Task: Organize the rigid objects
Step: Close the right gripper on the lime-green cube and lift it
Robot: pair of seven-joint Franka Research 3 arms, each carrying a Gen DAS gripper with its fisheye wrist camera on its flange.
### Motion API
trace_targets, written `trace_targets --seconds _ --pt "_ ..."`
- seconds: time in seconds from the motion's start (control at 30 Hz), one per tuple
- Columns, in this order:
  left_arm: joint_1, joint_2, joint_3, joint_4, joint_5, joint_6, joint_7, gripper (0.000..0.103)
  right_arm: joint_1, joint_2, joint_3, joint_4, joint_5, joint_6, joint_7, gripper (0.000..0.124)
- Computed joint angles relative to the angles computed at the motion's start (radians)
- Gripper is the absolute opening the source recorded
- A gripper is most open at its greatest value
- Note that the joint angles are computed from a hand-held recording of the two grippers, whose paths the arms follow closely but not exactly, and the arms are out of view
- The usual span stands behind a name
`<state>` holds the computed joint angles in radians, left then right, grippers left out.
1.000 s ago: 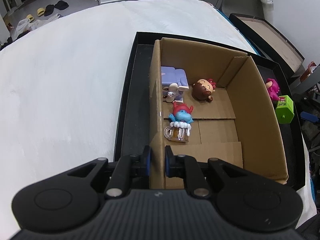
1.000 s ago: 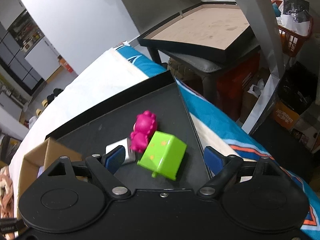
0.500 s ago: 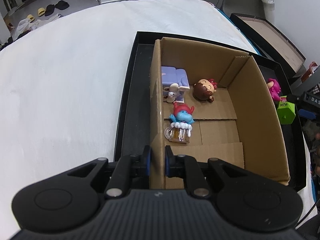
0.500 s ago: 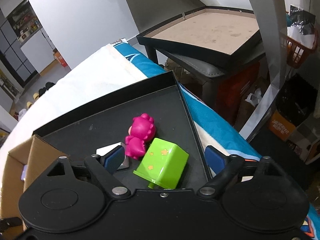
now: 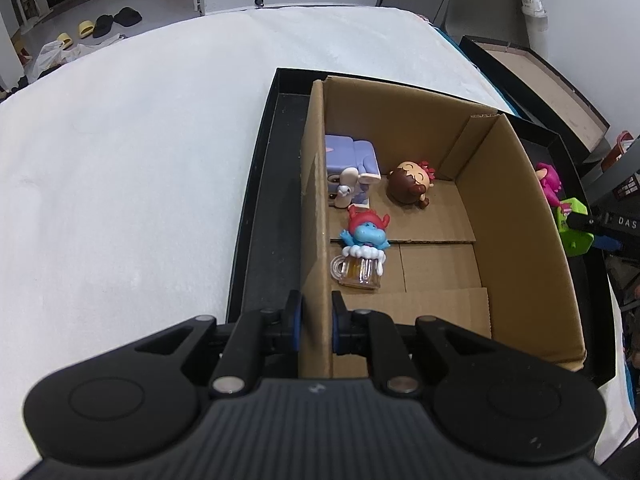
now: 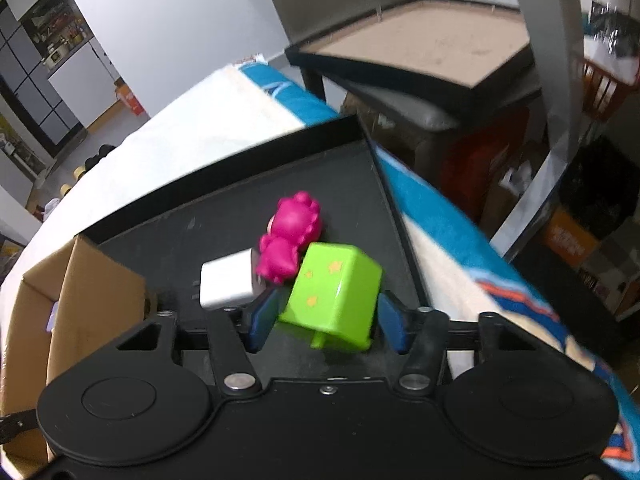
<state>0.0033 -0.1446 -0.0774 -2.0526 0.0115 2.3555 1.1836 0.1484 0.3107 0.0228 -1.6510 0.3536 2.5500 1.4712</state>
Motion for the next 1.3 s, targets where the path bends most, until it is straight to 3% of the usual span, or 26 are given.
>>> trace_targets --seconds 0.27,0.4,0.73,0.97,1.03,1.3 --pt "0.000 -0.011 0.000 -0.018 -0.002 0.025 -0.002 0.013 0.009 -0.063 -0.006 -0.059 -0.028 -0.049 -0.001 0.052" --pt "-0.001 -0.014 0.002 -0.023 -0.004 0.031 0.001 0.013 0.000 -0.070 -0.007 -0.034 -0.013 -0.156 0.016 0.052" --pt "-0.001 -0.015 0.007 -0.032 -0.025 0.044 0.029 0.014 -0.002 -0.035 -0.016 0.053 -0.041 -0.316 0.078 0.054" --pt "0.001 -0.008 0.008 -0.023 -0.038 0.036 0.031 0.014 -0.005 0.014 -0.018 0.096 -0.027 -0.324 0.150 0.055" --pt "0.001 -0.013 0.008 -0.033 -0.041 0.048 0.034 0.014 -0.009 0.018 -0.019 0.101 -0.022 -0.331 0.167 0.050" --pt "0.001 -0.016 0.012 -0.039 -0.057 0.060 0.046 0.014 -0.003 -0.021 -0.022 0.080 -0.064 -0.339 0.203 0.049"
